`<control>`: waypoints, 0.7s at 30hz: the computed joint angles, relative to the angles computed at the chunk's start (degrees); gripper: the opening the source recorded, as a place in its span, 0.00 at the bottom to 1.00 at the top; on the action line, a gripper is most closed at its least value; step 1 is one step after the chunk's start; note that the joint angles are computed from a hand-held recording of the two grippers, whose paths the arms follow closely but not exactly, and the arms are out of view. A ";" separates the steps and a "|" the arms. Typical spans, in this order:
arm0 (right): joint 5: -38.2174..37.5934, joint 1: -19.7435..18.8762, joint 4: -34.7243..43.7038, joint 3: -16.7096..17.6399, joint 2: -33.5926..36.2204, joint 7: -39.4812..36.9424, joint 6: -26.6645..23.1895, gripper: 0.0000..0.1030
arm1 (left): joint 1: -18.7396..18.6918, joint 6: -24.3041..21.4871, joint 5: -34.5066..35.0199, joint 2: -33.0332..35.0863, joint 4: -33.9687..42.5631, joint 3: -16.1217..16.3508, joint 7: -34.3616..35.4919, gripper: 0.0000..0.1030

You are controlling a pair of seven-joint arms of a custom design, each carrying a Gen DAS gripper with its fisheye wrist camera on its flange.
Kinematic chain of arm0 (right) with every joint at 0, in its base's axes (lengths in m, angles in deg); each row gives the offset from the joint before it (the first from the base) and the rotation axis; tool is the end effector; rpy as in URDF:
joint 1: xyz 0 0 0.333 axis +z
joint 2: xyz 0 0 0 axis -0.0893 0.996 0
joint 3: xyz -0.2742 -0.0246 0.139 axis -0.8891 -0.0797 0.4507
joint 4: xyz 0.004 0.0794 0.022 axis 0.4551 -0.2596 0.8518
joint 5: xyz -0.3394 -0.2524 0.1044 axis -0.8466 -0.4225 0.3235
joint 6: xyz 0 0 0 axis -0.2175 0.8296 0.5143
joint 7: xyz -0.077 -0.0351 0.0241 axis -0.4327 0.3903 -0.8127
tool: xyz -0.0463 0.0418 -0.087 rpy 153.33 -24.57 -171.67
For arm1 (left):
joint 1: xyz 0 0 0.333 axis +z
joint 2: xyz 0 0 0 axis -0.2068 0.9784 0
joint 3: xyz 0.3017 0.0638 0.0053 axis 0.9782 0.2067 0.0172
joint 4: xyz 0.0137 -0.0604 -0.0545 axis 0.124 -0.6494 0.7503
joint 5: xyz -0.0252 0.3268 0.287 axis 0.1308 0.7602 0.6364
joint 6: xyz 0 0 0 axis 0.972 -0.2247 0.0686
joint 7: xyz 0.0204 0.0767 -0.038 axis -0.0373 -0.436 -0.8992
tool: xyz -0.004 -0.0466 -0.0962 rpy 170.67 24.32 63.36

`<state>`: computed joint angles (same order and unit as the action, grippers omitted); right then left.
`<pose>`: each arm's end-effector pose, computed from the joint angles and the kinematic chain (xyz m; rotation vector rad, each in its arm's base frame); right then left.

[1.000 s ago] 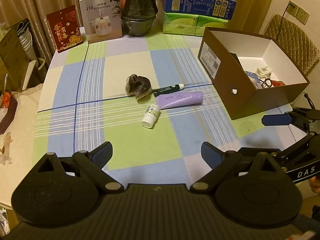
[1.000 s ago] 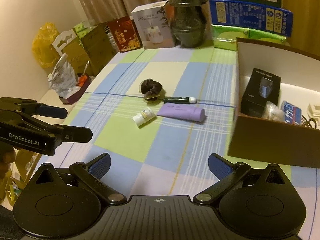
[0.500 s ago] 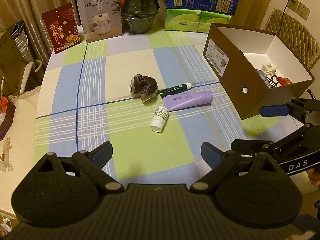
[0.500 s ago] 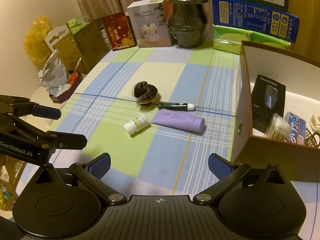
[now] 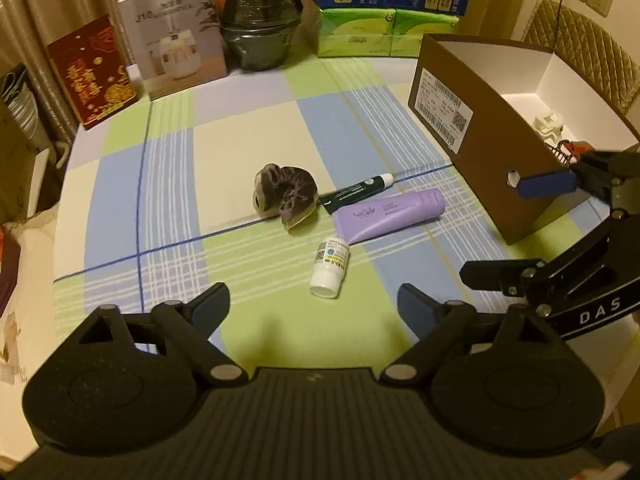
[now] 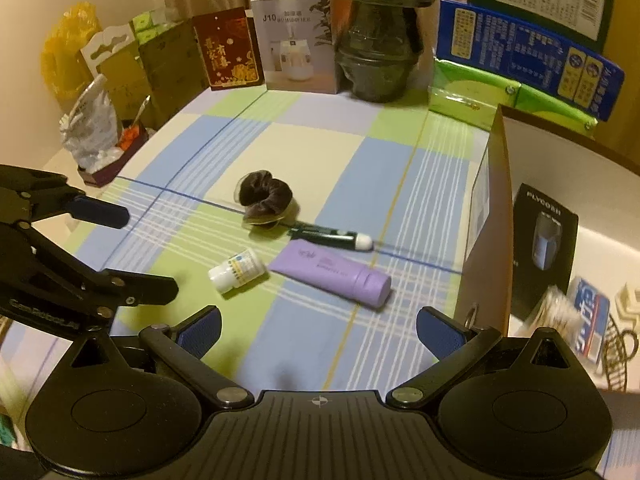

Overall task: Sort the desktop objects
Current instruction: 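Grasp the white pill bottle with the left tool while the right tool approaches the purple tube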

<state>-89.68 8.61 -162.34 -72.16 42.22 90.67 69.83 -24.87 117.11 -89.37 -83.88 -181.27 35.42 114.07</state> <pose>0.4953 0.1298 0.4723 -1.8490 1.8052 -0.5036 0.5967 -0.2877 0.4856 -0.9923 2.6706 -0.7636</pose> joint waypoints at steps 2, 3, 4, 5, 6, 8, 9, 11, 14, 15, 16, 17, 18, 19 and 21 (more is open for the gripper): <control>0.28 0.06 0.58 -0.41 0.77 -0.79 -0.04 0.98 | -0.16 -0.11 0.42 1.63 1.25 -0.12 0.68 0.79; 0.39 0.04 0.97 -0.59 1.23 -1.25 -0.10 0.98 | -0.25 -0.07 0.64 2.41 1.82 -0.21 1.01 0.79; 0.28 -0.10 1.22 -0.59 1.57 -1.59 -0.02 0.98 | -0.34 -0.12 0.91 3.30 2.51 -0.30 1.36 0.78; 0.26 -0.18 1.52 -0.66 1.94 -2.03 0.04 0.98 | -0.38 -0.29 1.00 4.09 3.16 -0.39 1.77 0.78; 0.48 -0.16 1.82 -0.82 2.25 -2.55 0.06 0.98 | -0.44 -0.51 1.11 4.93 3.86 -0.50 2.20 0.77; 0.63 -0.39 2.45 -0.85 2.89 -2.99 0.02 0.98 | -0.58 -0.67 1.41 6.47 5.04 -0.70 2.98 0.74; 0.81 -0.45 2.82 -0.88 3.22 -3.22 -0.04 0.98 | -0.71 -0.81 1.74 7.28 5.68 -0.77 3.31 0.70; 1.03 -0.67 3.33 -0.93 3.70 -3.59 -0.08 0.98 | -0.99 -1.13 2.51 9.03 7.07 -0.91 3.88 0.65; 1.06 -1.06 3.93 -0.83 4.21 -3.83 -0.28 0.98 | -1.54 -1.41 3.82 11.61 9.22 -0.86 3.66 0.54; 1.13 -1.12 4.15 -0.83 4.39 -3.95 -0.37 0.98 | -1.61 -1.47 4.04 12.35 9.85 -0.90 3.72 0.53; 1.24 -1.15 4.34 -0.84 4.55 -4.11 -0.48 0.98 | -1.66 -1.59 4.27 12.95 10.36 -0.92 3.78 0.51; 1.44 -1.12 4.56 -0.89 4.74 -4.39 -0.59 0.98 | -1.71 -1.90 4.51 13.55 10.91 -0.94 3.87 0.47; 1.71 -1.04 4.72 -0.98 4.92 -4.79 -0.67 0.98 | -1.64 -2.16 4.47 14.05 11.34 -1.07 4.28 0.40; 2.08 -0.91 5.02 -1.10 5.16 -5.34 -0.85 0.98 | -1.64 -2.13 4.50 14.40 11.55 -1.13 4.53 0.37; 2.65 -0.74 5.64 -1.19 5.84 -6.39 -1.07 0.98 | -1.65 -2.51 4.83 14.99 12.01 -1.08 4.79 0.25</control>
<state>-87.03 7.88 -156.70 -73.36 48.07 84.28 68.76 -26.52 114.60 -84.54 -68.89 -169.26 34.34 118.86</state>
